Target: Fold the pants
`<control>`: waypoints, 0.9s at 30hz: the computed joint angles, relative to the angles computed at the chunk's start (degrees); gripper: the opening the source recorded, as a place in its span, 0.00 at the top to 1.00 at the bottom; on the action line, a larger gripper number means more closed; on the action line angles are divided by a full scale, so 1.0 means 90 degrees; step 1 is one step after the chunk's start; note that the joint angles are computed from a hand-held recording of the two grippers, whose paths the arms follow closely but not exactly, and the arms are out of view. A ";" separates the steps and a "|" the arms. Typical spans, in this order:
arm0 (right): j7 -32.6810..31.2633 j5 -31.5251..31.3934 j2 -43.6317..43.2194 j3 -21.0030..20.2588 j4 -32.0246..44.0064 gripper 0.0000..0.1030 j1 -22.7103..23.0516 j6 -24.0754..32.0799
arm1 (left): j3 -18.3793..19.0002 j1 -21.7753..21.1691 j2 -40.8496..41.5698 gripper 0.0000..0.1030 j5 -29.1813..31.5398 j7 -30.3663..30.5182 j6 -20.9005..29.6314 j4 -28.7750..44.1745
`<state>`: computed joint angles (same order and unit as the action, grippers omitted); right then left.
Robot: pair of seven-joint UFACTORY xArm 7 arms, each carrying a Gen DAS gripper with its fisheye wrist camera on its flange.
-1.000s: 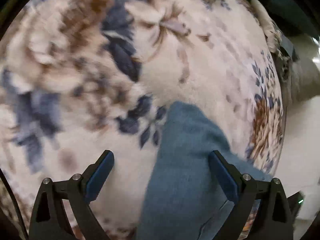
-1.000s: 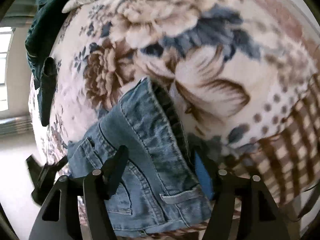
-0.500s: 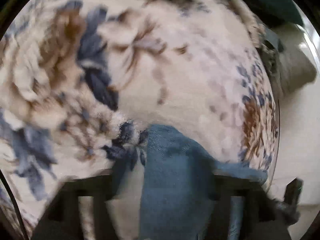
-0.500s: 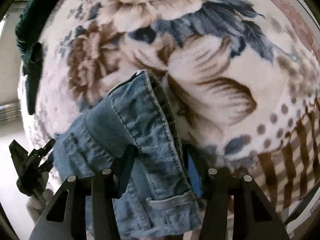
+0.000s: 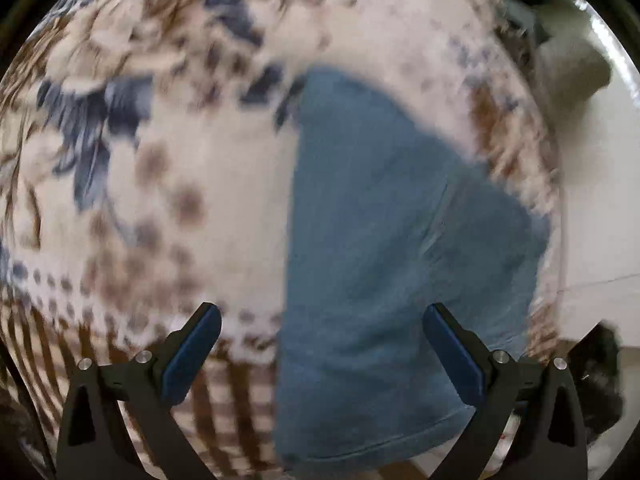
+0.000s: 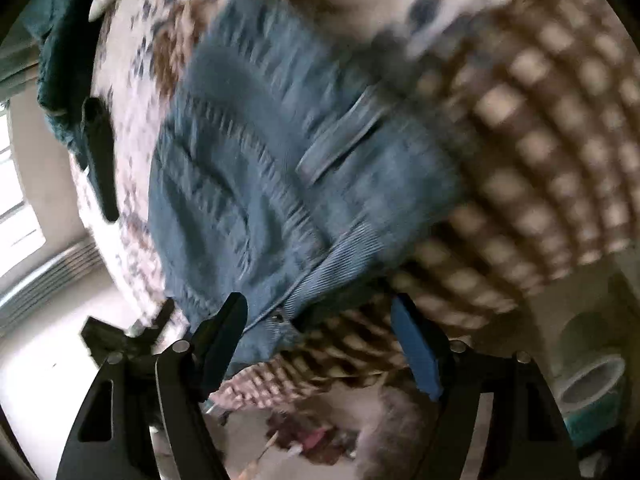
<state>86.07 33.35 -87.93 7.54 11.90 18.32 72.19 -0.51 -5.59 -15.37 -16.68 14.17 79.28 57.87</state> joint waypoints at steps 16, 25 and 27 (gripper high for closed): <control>-0.0734 -0.0118 0.1233 -0.0061 0.0414 0.28 0.0087 0.0099 | 0.0047 0.0245 0.2145 0.00 -0.0966 -0.0647 0.0328 0.1943; -0.0777 -0.0133 0.1744 -0.0018 0.0370 0.28 0.0024 -0.0241 | -0.0557 -0.0030 0.3337 0.60 -0.0720 -0.0258 -0.0238 0.2831; -0.0745 -0.0134 0.1718 -0.0028 0.0318 0.28 0.0043 -0.0293 | -0.0481 0.0242 0.3568 0.67 -0.1378 -0.0490 -0.0141 0.2949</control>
